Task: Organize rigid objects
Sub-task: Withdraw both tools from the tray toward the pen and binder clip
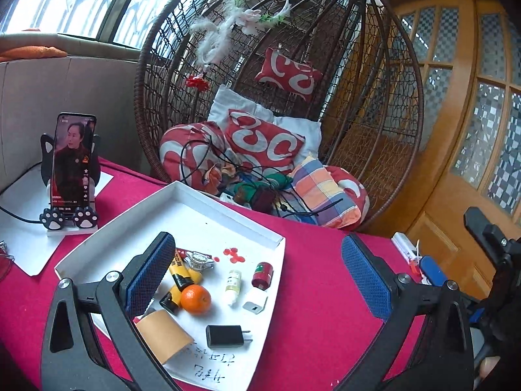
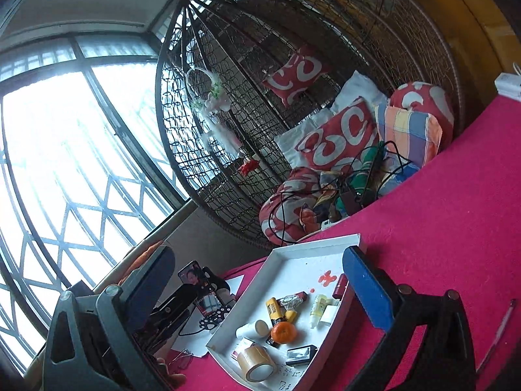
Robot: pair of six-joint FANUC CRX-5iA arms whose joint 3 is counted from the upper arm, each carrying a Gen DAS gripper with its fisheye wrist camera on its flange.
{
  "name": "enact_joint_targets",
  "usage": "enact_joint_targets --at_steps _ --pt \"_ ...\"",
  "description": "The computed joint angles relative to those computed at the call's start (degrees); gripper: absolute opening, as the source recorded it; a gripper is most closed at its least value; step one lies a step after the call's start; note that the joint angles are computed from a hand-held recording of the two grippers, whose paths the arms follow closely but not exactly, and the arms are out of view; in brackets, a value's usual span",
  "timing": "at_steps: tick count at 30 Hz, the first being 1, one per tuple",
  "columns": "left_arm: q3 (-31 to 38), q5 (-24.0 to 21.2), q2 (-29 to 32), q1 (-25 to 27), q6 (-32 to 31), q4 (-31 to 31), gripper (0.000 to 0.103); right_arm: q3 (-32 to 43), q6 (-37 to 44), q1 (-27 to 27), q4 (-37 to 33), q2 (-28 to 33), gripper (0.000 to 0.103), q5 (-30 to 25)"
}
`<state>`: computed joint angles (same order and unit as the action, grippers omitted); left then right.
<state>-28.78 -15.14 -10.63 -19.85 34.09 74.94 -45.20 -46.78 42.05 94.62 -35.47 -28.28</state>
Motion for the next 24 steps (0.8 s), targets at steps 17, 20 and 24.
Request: enact_joint_targets --at_steps 17,20,24 --pt "1.7 -13.26 3.11 -0.88 -2.75 -10.91 0.103 -1.92 12.51 21.62 -4.51 -5.74 0.103 -41.05" --pt "4.14 -18.31 5.3 -0.24 1.89 -18.49 0.103 -3.38 12.29 26.51 -5.77 -7.41 0.103 -50.1" --pt "7.08 -25.29 8.22 -1.35 2.09 -25.14 0.103 -5.85 10.02 30.42 -5.84 -9.59 0.103 -58.76"
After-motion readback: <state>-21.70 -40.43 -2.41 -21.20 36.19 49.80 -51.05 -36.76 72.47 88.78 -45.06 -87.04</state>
